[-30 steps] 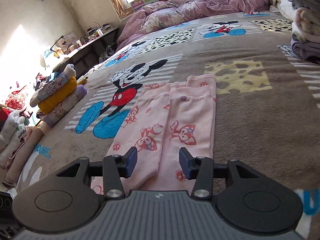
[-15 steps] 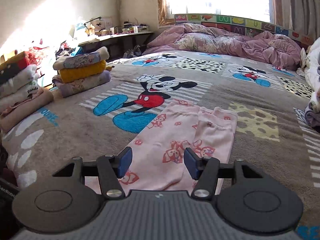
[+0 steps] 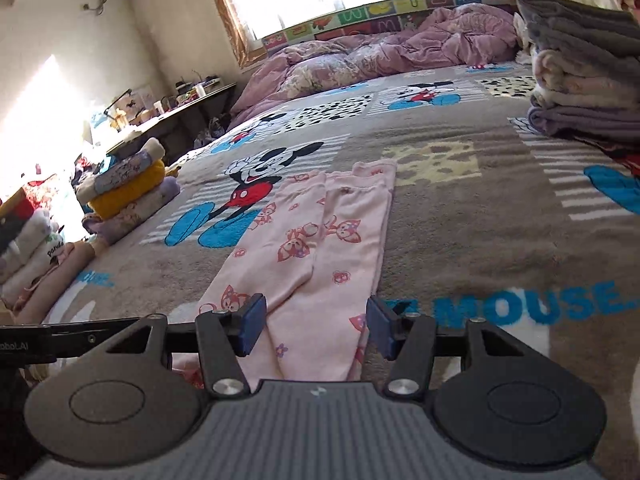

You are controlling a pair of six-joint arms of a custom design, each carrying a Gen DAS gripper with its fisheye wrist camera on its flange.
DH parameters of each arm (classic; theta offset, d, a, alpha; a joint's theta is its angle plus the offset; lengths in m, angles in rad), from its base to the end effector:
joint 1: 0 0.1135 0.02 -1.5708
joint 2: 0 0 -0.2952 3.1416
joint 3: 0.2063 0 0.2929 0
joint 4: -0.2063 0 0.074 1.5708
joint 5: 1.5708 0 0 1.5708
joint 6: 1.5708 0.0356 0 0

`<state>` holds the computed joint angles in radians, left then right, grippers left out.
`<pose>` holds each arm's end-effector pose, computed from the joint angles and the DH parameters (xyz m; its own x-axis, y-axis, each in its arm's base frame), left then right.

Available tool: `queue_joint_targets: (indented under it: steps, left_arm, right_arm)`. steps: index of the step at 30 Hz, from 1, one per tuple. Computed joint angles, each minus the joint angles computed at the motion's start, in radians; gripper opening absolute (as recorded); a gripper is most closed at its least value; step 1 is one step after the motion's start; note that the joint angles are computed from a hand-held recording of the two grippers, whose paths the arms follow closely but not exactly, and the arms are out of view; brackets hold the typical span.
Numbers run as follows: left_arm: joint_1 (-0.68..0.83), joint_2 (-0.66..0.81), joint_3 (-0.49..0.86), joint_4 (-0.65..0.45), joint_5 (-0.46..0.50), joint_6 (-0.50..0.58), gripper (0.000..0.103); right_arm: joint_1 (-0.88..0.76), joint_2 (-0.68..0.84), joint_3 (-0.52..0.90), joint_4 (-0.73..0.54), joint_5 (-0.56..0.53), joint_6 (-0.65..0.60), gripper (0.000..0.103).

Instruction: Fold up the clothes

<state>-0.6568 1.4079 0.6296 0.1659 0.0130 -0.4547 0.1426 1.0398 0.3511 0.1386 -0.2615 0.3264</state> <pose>0.2437 -0.1885 0.1832 -0.6808 -0.0296 -0.7318 0.3561 0.8597 -0.3661 0.2188 0.0407 0.1755 -0.6041 0.2262 -0.7641 -0.1707 0.8999 0.4014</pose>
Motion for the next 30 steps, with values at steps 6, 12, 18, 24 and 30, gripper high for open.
queue_joint_targets:
  steps: [6,12,18,24,30]
  left_arm:
    - [0.004,0.012,0.004,-0.057,0.022,-0.011,0.044]
    - [-0.079,-0.176,-0.012,-0.295,-0.154,0.307,0.058]
    - [-0.229,-0.162,-0.067,-0.329,-0.427,0.658,0.059]
    - [-0.343,-0.053,-0.159,-0.076,-0.615,0.945,0.058]
    - [-0.362,0.099,-0.222,0.319,-0.711,1.229,0.059]
  right_arm:
    - [-0.089,-0.121,-0.097,-0.042,-0.062,-0.034,0.056]
    - [-0.096,-0.352,-0.15,-0.14,-0.068,-0.276,0.056]
    - [0.137,-0.524,-0.191,-0.296,0.148,-0.552,0.055]
    - [0.385,-0.408,-0.162,-0.32,0.422,-0.661,0.055]
    - [0.499,-0.242,-0.239,-0.026,0.6,-0.806,0.058]
